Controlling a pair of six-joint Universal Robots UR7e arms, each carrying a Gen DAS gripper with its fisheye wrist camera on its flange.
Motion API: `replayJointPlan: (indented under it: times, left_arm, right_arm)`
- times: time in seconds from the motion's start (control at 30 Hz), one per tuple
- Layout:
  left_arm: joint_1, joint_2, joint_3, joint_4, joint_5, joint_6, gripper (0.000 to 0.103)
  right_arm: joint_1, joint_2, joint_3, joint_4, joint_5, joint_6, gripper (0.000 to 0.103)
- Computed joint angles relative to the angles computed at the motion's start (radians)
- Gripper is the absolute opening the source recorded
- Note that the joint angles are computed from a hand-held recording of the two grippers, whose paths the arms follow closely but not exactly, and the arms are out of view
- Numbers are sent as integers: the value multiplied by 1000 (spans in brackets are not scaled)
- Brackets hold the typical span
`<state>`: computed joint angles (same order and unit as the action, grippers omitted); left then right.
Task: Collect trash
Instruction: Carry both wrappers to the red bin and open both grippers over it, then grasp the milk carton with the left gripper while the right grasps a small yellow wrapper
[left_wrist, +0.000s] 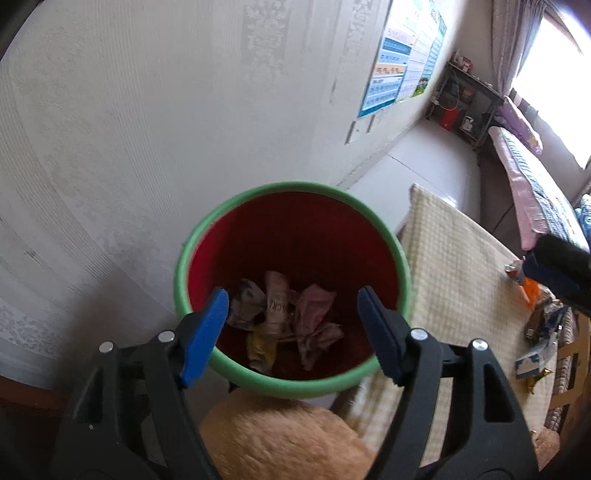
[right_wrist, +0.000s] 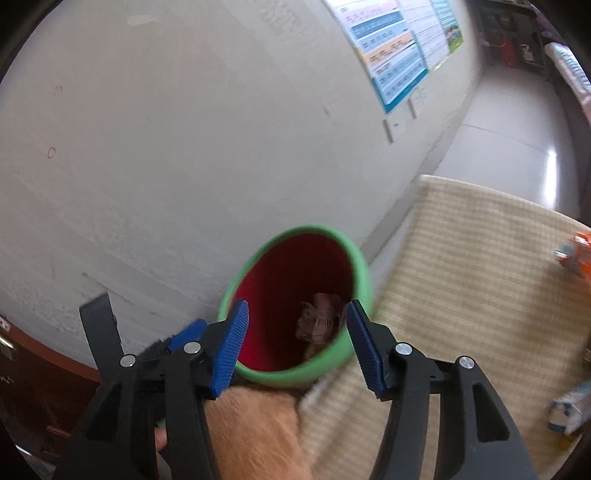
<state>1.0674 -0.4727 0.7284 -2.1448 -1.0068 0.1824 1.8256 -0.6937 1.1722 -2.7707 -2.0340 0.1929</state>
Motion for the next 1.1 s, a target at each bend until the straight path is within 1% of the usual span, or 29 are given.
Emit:
replayJointPlan:
  times: [0.13, 0.23, 0.3, 0.33, 0.4, 0.43, 0.5, 0.57, 0.67, 0.73, 0.8, 0.87, 0.93, 0.97, 1.0, 1.1]
  left_arm:
    - [-21, -27, 65, -19, -37, 20, 70]
    - [-38, -40, 107, -26, -64, 28, 70]
    - [-49, -43, 128, -26, -79, 39, 69]
    - [-56, -45, 140, -24, -84, 47, 68]
    - [-69, -49, 166, -23, -97, 62, 67]
    - [-76, -53, 182, -25, -104, 66, 67]
    - [-89, -58, 209, -28, -116, 79, 67]
    - [-103, -66, 240, -33, -129, 93, 67]
    - [-121, -71, 274, -31, -152, 121, 67]
    - [-137, -77, 303, -35, -173, 148, 67]
    - [-153, -82, 331, -37, -200, 184, 66]
    - [-173, -87, 366, -41, -230, 231, 64]
    - [-194, -80, 384, -23, -259, 272, 64]
    - [-204, -76, 392, -14, -271, 291, 62]
    - [-214, -71, 404, -9, -281, 311, 61]
    - [-241, -25, 389, 41, -294, 351, 51]
  right_arm:
    - [16, -114, 194, -87, -125, -27, 55]
    - [33, -200, 364, -160, -286, -20, 55]
    - [38, -271, 490, -174, -383, 48, 55]
    - [37, -296, 531, -164, -409, 82, 55]
    - [30, -362, 634, -124, -461, 185, 55]
    - [22, -409, 695, -86, -462, 260, 55]
    - [5, -475, 776, -24, -431, 381, 55]
    - [-11, -521, 846, -15, -400, 482, 58]
    - [-42, -558, 933, -55, -310, 578, 59]
    - [-63, -552, 958, -78, -245, 592, 59]
    - [-69, -535, 957, -67, -220, 589, 51]
    - [-78, -520, 952, -70, -200, 576, 23]
    - [-81, -516, 960, -123, -193, 553, 21]
    - [-79, -517, 970, -157, -209, 544, 19]
    - [-74, -520, 979, -178, -224, 542, 13]
    - [-68, -522, 1001, -235, -241, 534, 12]
